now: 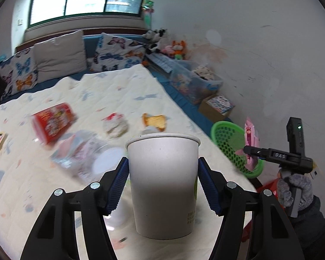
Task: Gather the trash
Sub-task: 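Carry the pink wrapper over the green basket and release it with the right tool, then drop the white paper cup into the green basket with the left tool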
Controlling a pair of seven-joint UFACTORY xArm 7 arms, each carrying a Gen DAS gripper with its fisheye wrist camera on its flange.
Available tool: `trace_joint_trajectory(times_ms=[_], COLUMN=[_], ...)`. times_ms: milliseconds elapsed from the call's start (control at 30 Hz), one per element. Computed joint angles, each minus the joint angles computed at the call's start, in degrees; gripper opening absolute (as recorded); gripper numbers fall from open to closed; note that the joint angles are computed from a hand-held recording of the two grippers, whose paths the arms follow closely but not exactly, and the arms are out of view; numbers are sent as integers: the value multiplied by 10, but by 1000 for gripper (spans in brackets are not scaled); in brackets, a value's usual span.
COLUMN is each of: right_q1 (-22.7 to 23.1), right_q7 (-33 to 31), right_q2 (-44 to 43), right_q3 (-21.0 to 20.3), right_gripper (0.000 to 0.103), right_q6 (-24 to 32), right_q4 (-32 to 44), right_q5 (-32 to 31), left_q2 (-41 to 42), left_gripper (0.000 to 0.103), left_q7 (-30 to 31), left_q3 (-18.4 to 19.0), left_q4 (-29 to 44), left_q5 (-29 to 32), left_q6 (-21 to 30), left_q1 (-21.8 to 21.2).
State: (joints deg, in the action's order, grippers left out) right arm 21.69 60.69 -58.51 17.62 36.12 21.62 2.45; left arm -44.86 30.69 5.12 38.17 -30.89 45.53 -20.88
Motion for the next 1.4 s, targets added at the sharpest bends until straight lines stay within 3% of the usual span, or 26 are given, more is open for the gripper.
trace_joint_trajectory(times_ms=[167,400,633,800,1000,1400], right_q1=[-20,-46,-72,-82,-85,-59], right_q7=[-13,-44,-71,-72,-65,-49], right_q2=[-65,-121,-127,-138,-163,-318], right_q3=[-12,-41,-55,-58,-49,-13], right_gripper=[64,65,66,77,80,80], right_q6=[80,132,146,150,175,305], right_q4=[-29,-80,-113,-129,-135,-121], right_q5=[-23,-31,-35,-33,-38,-49], left_q2=[38,92,156,196,234,323], left_gripper=[62,62,62,62,62,63], left_q7=[-14,-32,-48,-56,-59,-103], left_q3=[-34,-69,-96,-110,-126,-183], left_q4=[25,58,96,122,149,203], left_q5=[-8,-13,-10,-9,-17,4], left_q6=[-19,-48,-71,-77,-75,-83], left_q1=[-27,-62,-87,-98,-110,-131])
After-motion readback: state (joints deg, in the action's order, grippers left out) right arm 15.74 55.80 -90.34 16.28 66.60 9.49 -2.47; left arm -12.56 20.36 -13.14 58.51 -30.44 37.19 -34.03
